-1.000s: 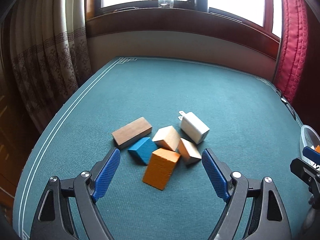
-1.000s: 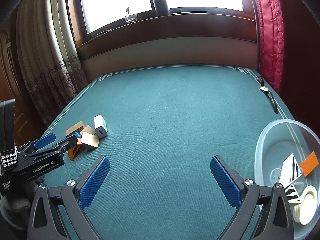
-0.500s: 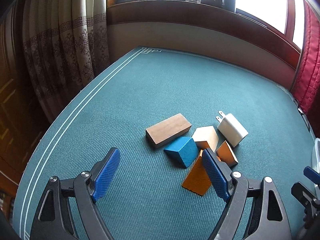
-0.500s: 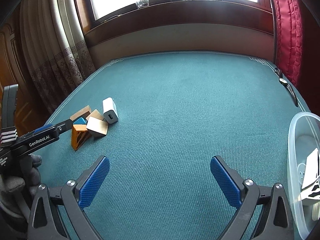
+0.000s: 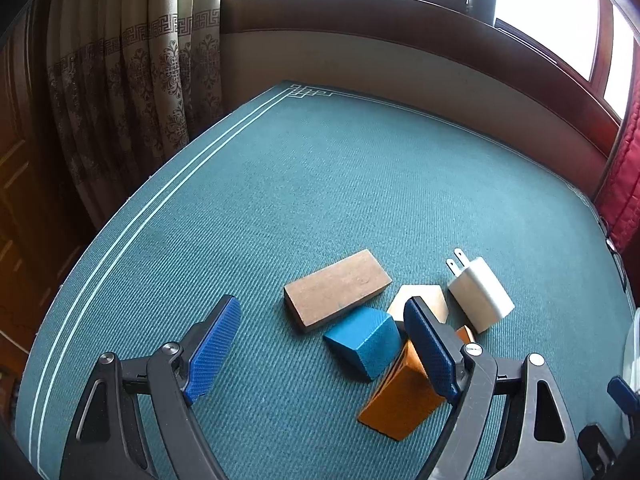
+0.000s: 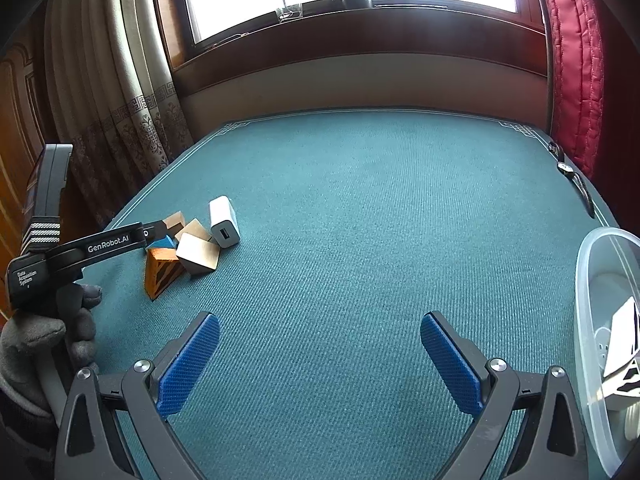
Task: Organize rigid objects
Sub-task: 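Reach the left gripper to the blue cube and close on it, then grasp the orange wedge block with the right gripper while the left holds the blue cube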
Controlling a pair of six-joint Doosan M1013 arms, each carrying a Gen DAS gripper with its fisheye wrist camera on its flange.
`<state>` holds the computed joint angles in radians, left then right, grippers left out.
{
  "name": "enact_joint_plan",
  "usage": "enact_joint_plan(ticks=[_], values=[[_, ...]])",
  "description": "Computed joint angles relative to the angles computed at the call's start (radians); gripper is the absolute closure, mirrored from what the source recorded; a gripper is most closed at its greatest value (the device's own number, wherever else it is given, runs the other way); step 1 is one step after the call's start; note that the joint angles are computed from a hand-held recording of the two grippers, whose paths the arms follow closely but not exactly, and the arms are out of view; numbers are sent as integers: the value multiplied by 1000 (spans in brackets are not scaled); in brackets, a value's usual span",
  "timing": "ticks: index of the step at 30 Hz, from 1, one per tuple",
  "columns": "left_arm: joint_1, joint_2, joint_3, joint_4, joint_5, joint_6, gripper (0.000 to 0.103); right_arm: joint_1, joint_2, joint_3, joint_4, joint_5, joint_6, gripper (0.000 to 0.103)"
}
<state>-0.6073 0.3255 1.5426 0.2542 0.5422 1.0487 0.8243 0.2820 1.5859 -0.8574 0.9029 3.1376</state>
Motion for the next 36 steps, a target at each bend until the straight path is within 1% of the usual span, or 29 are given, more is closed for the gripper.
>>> enact_joint_plan(ticks=[2,4,6,9,18,22,24,26,28,29,31,32,33,36], values=[[5,8,-10,-39,9,25,18,0,0,2,-1,0,4,1],[3,12,-11,-16,22,9,18,0,1,3,-4,2,9,1],[7,9,-3,-32,14,17,18,1,2,4,-9,6,15,1],[7,1,4,-10,26,0,18,4,3,4,-17,9,17,1],[27,-48,75,-26,5,16,18,9,3,4,-29,11,20,1],[35,-54,85,-51,-3,39,18,11,5,2,-28,10,12,1],[33,-53,83,-67,-5,65,20,12,7,0,-26,11,5,1],[30,-51,80,-94,-12,118,28,14,8,0,-29,12,2,1],[27,-47,76,-106,-21,154,42,13,8,0,-29,9,0,1],[27,-44,72,-127,-18,179,48,14,8,1,-28,8,-1,1],[20,-41,69,-95,-17,166,61,14,9,1,-29,8,-1,1],[18,-41,70,-77,-17,156,64,14,8,2,-31,6,-1,1],[16,-42,72,-69,-18,153,71,14,8,3,-33,5,0,1],[21,-51,85,-108,-37,183,72,15,10,1,-34,0,-11,1]])
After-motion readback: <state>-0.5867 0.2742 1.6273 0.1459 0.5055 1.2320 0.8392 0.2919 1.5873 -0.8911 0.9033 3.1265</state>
